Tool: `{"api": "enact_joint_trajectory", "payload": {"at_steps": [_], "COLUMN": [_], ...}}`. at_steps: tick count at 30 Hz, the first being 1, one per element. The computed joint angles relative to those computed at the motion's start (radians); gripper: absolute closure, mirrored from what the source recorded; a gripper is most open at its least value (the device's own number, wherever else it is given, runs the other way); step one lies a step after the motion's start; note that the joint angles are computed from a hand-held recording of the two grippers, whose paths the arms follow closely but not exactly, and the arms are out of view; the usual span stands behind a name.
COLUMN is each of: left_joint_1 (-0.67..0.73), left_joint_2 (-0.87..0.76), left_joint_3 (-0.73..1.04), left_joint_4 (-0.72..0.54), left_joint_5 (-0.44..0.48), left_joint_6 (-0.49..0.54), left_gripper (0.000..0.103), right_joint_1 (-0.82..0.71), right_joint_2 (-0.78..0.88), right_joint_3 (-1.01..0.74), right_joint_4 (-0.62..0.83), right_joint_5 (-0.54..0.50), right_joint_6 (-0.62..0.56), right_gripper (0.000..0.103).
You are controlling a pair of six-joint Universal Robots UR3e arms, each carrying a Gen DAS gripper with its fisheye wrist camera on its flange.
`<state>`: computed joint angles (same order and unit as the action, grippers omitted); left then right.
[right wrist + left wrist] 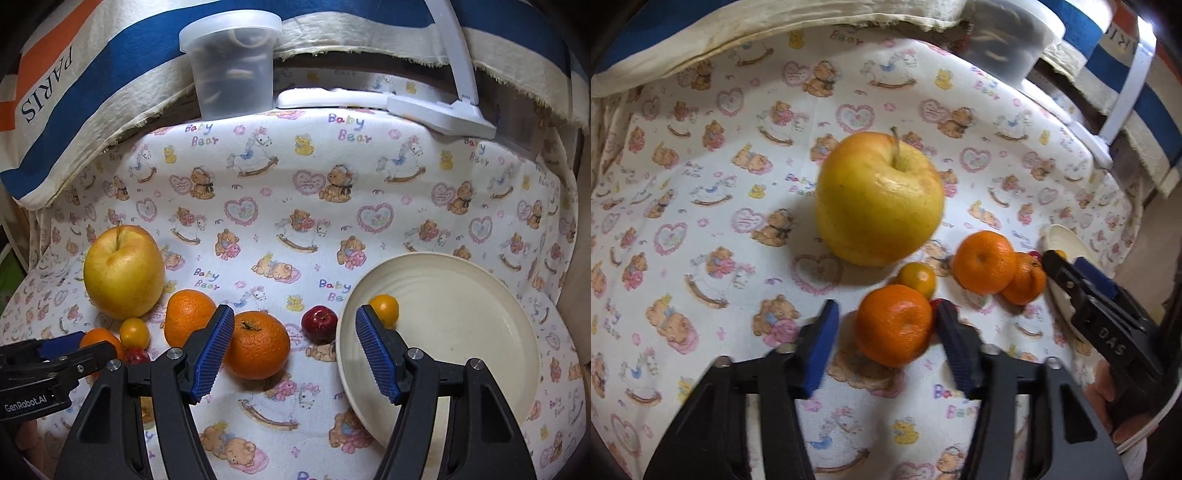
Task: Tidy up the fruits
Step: 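Reach the left tool to a mandarin orange and close on it, then lift the mandarin with the left tool while the right tool grasps another mandarin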
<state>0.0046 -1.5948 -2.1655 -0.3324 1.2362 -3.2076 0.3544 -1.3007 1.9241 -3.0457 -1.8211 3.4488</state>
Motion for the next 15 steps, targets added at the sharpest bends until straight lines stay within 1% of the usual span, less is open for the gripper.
{"api": "enact_joint_trajectory", "payload": {"at_steps": [5, 9, 15], "left_joint_1": [-0.039, -0.055, -0.037], "left_joint_2": [0.005, 0.031, 0.053], "left_joint_3": [-0.008, -0.025, -0.025], "left_joint_4": [0.038, 0.098, 0.105], "left_joint_5": [0.055, 0.110, 0.148], "left_joint_6": [-0.008, -0.014, -0.024], "left_gripper": [0.061, 0.061, 0.061], "right_joint_1": [-0.026, -0.038, 0.000], "right_joint_2": [-0.007, -0.002, 0.032], "right_joint_3": [-0.001, -0.013, -0.042], "right_joint_4": [0.035, 0.071, 0.077], "right_joint_5": [0.063, 0.111, 0.063], "right_joint_6": [-0.012, -0.037, -0.070], "right_gripper": [0.033, 0.033, 0.033]}}
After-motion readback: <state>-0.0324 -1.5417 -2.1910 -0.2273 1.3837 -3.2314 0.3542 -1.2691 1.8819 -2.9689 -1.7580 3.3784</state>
